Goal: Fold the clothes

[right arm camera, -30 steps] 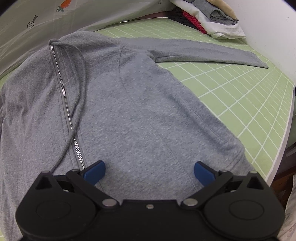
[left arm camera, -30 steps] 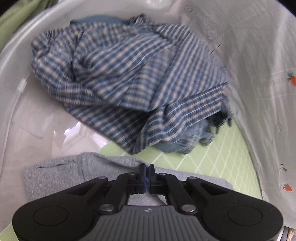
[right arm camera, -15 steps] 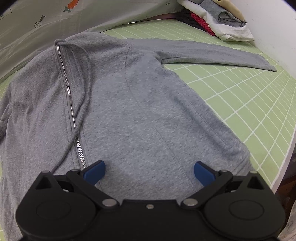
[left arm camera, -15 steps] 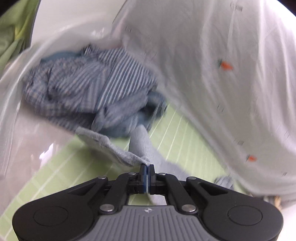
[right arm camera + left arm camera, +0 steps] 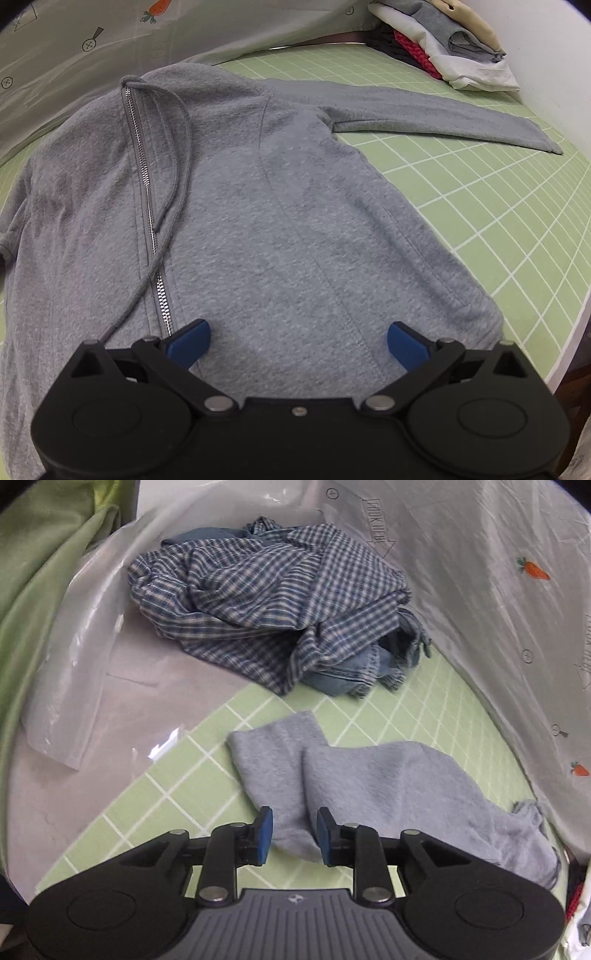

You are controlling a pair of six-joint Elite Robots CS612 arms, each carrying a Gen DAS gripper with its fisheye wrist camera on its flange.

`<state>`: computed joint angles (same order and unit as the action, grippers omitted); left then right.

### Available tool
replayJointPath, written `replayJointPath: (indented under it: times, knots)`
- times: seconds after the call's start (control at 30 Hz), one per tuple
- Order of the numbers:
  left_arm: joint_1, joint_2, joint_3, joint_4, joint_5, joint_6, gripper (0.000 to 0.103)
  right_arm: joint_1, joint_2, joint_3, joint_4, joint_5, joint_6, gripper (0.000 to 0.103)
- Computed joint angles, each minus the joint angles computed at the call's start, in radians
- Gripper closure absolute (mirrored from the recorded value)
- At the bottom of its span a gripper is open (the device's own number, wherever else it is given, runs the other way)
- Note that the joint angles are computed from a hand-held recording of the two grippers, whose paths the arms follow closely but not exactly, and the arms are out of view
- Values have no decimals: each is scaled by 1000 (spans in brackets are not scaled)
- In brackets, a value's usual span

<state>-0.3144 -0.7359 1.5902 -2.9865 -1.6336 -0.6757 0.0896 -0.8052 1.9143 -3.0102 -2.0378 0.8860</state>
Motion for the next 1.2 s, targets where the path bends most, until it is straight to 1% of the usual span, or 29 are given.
replayJointPath:
  times: [0.03, 0.07, 0.1, 0.17, 0.2, 0.33, 0.43, 0.47, 0.5, 0.57, 0.63, 0.67, 0.7, 0.83, 1.03, 1.17, 1.2]
  knots:
    - [3, 5, -9, 13, 2, 9, 73, 1, 0, 0, 0, -2, 3, 0]
    - [6, 11, -18, 24, 5, 18, 71, 1, 1, -1, 2, -3, 7, 0]
    - [6, 16, -27, 39, 17, 33, 66, 2, 1, -1, 4, -5, 11, 0]
    - [3, 28, -49, 73, 51, 64, 62, 4, 1, -2, 8, -9, 21, 0]
    - [2, 34, -60, 90, 69, 80, 62, 5, 1, -3, 11, -12, 27, 0]
    - [2, 55, -90, 109, 80, 121, 62, 9, 2, -8, 29, -22, 55, 0]
    - [-5, 63, -96, 101, 90, 202, 64, 12, 1, -13, 47, -28, 75, 0]
    - [-9, 64, -96, 100, 101, 224, 67, 12, 1, -14, 53, -30, 82, 0]
    - [-14, 66, -96, 99, 112, 247, 78, 13, 1, -16, 59, -32, 88, 0]
    - [-19, 68, -90, 87, 132, 271, 92, 15, 0, -20, 71, -36, 100, 0]
    - [-16, 68, -77, 54, 127, 274, 95, 16, -1, -24, 86, -39, 108, 0]
    - [-14, 67, -70, 41, 126, 270, 98, 18, -1, -26, 93, -41, 111, 0]
    - [-13, 65, -63, 33, 137, 267, 99, 19, -1, -29, 101, -44, 114, 0]
    - [-8, 52, -31, 9, 188, 249, 99, 21, -3, -32, 112, -48, 110, 0]
    - [8, 31, 17, -7, 258, 177, 99, 19, -3, -30, 105, -46, 93, 0]
    - [4, 14, 50, 3, 339, 178, 97, 22, -2, -34, 110, -54, 91, 0]
    - [5, 9, 61, -2, 347, 179, 97, 22, -1, -34, 110, -57, 91, 0]
